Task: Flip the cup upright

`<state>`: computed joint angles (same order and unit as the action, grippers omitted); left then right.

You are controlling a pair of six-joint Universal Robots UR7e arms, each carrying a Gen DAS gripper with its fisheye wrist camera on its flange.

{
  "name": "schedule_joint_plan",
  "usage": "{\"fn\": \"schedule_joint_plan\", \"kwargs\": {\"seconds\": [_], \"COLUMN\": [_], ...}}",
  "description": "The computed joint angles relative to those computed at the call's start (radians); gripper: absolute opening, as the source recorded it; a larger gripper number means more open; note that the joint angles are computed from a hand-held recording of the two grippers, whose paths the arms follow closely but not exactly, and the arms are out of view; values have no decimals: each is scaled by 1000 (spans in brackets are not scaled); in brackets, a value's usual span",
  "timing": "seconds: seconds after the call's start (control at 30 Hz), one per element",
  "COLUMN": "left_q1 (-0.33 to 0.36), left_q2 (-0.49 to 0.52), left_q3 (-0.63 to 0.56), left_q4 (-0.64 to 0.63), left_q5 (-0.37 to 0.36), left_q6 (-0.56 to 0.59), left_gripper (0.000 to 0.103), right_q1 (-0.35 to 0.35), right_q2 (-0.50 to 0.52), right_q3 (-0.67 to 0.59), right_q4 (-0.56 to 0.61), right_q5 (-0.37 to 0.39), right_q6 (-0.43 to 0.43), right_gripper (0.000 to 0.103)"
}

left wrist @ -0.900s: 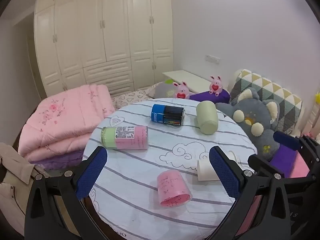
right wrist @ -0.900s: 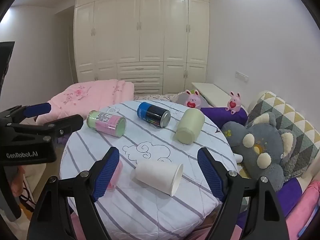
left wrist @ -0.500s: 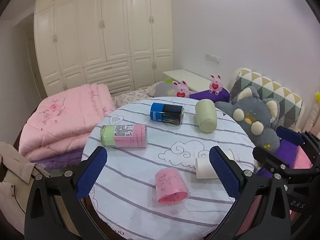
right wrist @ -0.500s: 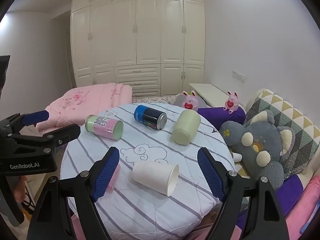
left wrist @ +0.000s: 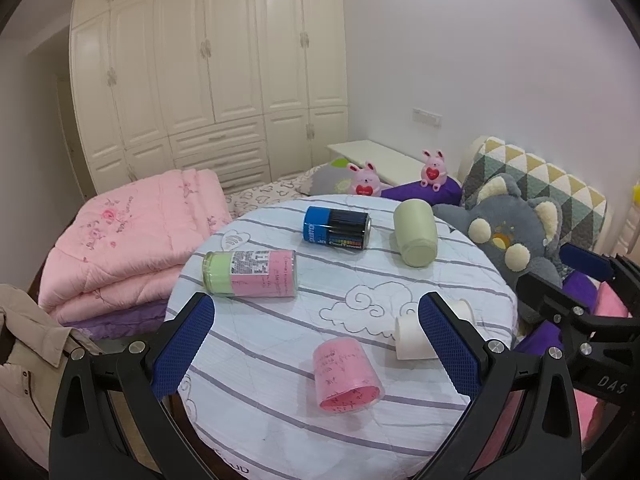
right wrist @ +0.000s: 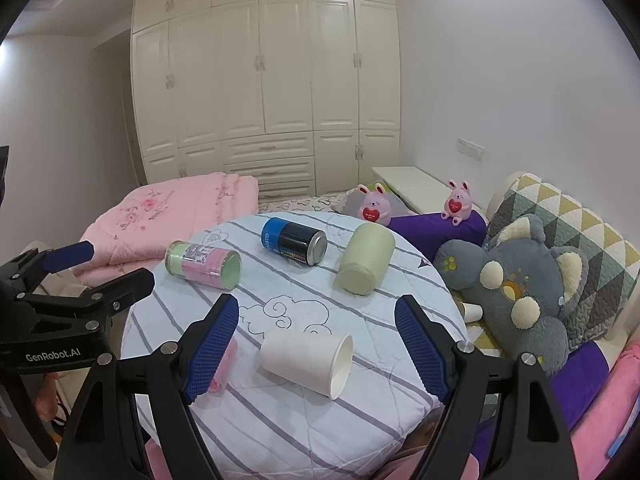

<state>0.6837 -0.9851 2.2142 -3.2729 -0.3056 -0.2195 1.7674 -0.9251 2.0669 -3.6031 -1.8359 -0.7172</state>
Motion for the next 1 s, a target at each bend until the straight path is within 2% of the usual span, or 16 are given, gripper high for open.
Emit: {"fn": "schedule_joint_plan", "kwargs": {"seconds": [0.17,0.57,1.0], "left_q1": [7,12,48], "left_q2": [14,12,-7], "left_q3": [-5,-9,-16], "left_q4": [-44,-49,-97], "left_q5": [15,2,-57], "left_q6": [43,50,96], "left_gripper": [103,103,103], "right_q1": [6,25,34], "right_q2": [5,26,47], "right_q3": [-6,-45,-66], "right_q4": [0,19,18], "right_q5": [-7,-49,-59], "right_q6": [3,38,43], "right_gripper": [82,82,82]}}
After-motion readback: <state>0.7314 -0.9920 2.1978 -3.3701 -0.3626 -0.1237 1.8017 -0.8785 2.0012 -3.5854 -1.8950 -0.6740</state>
